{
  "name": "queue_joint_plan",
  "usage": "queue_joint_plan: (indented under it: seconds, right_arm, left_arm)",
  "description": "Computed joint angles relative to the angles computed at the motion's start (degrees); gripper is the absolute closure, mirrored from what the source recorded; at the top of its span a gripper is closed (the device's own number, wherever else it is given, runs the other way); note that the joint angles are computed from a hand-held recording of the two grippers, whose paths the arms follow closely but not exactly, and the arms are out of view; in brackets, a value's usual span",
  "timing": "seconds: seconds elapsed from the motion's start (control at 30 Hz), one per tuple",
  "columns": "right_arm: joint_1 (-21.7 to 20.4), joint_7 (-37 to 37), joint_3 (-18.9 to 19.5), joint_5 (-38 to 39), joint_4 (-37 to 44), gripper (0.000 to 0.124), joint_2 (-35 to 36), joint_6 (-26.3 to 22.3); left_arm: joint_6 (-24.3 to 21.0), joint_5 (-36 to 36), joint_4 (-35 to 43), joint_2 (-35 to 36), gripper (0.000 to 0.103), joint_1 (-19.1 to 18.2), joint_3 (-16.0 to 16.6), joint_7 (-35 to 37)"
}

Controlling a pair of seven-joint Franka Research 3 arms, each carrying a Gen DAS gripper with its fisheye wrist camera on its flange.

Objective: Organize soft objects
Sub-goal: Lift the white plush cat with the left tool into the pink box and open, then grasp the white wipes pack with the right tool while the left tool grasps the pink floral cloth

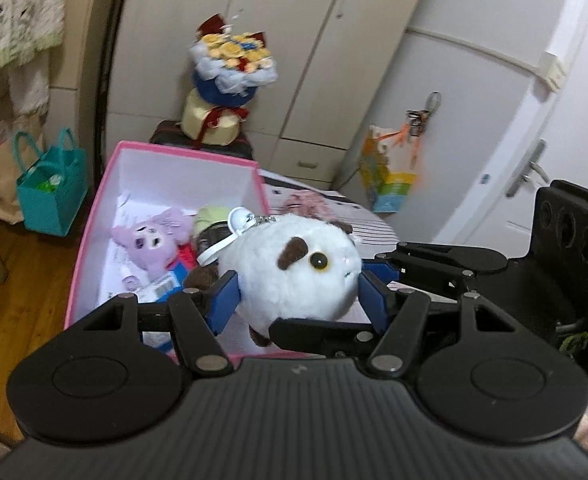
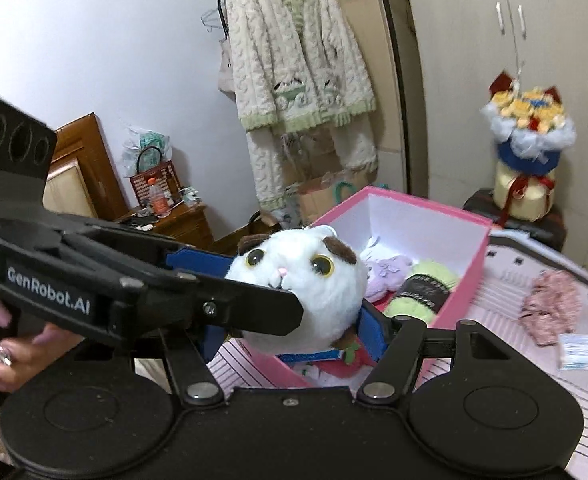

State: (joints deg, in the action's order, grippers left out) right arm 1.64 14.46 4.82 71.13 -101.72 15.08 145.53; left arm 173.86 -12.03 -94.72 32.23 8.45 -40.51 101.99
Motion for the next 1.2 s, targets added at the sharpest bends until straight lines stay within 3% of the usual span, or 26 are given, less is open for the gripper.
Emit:
queue_joint_plan:
  seconds: [0.4,0.53,0.67,0.8,0.9,1.03,1.2]
  right_arm:
    - [-1.02,13.78,2.41,-12.76,16.05,0.052,14.71,-5.03]
    - [-1.52,14.85,4.09,-15.22,20.58,0.053,18.73,-4.91]
    - [-0.66,15.38,4.32,-19.64,22.94,0.051,21.29,-2.75]
    - [0.33,14.64,4.81,-22.80,20.27,0.048,20.45,4.54]
    - [-2.21,11.54,6.92,-20.82,17.66,0.048,18.38,5.03]
    - [-4.26,7.09,7.95,-15.98,12.72,0.048,14.28,6.69]
    - [-5.20,1.38,7.06,-9.36,7.62,0.048,9.57,7.83]
  left_arm:
    - [-8.37,0.52,13.45,8.60,0.040,-7.40,10.70,-4.58]
    - [-9.77,2.58,17.96,11.02,0.040,-10.86,15.31,-7.79]
    - [-10.92,4.60,20.40,12.84,0.040,-12.77,17.94,-10.35]
    - [-6.68,9.14,16.83,10.83,0.038,-15.33,22.07,-13.98]
    - [-3.82,10.67,13.27,8.88,0.038,-13.96,21.11,-14.94]
    - [0.92,13.74,8.52,5.76,0.037,-13.87,22.16,-17.75]
    - [4.84,16.77,3.50,2.65,0.037,-11.45,20.07,-19.14]
